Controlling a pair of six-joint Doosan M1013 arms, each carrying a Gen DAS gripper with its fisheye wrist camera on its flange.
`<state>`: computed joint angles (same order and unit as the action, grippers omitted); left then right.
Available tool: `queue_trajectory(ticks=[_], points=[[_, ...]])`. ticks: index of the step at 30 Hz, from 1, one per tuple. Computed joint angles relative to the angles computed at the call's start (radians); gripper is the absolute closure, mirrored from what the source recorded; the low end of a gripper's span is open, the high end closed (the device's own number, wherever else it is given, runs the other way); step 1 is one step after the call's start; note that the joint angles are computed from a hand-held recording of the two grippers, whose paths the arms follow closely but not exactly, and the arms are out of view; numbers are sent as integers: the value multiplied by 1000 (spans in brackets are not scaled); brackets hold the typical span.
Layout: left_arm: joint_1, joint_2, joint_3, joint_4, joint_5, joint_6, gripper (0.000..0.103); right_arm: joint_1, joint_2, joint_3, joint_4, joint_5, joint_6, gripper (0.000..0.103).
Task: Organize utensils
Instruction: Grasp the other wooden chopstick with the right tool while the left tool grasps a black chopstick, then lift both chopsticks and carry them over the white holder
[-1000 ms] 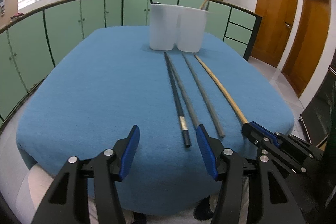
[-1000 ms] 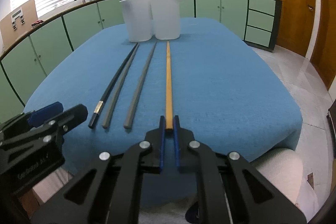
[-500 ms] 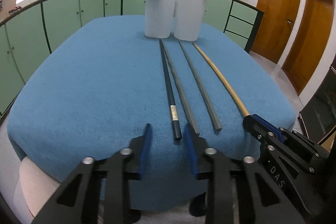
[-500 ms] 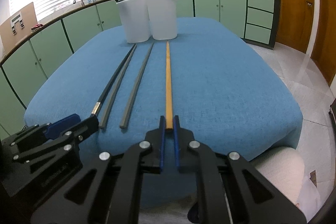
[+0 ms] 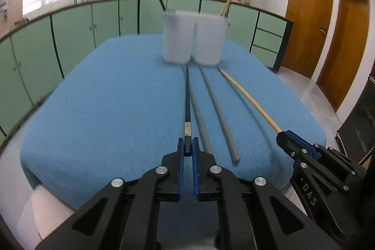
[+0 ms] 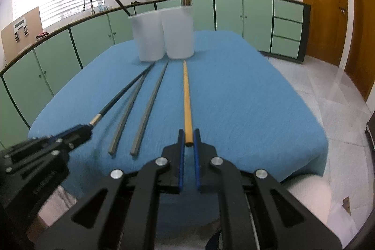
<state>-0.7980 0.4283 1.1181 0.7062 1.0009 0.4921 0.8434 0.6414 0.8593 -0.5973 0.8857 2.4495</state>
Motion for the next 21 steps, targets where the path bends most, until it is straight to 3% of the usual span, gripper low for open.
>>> queue_trajectory(ticks=[13,21], points=[[-13,-36,-8,169,-43,-51,97,-3,-20,-18,-116,-64,25,97],[-2,-37,-44,245,-78,-71,97,-22,-23,-63,-104,-124,-17,97]])
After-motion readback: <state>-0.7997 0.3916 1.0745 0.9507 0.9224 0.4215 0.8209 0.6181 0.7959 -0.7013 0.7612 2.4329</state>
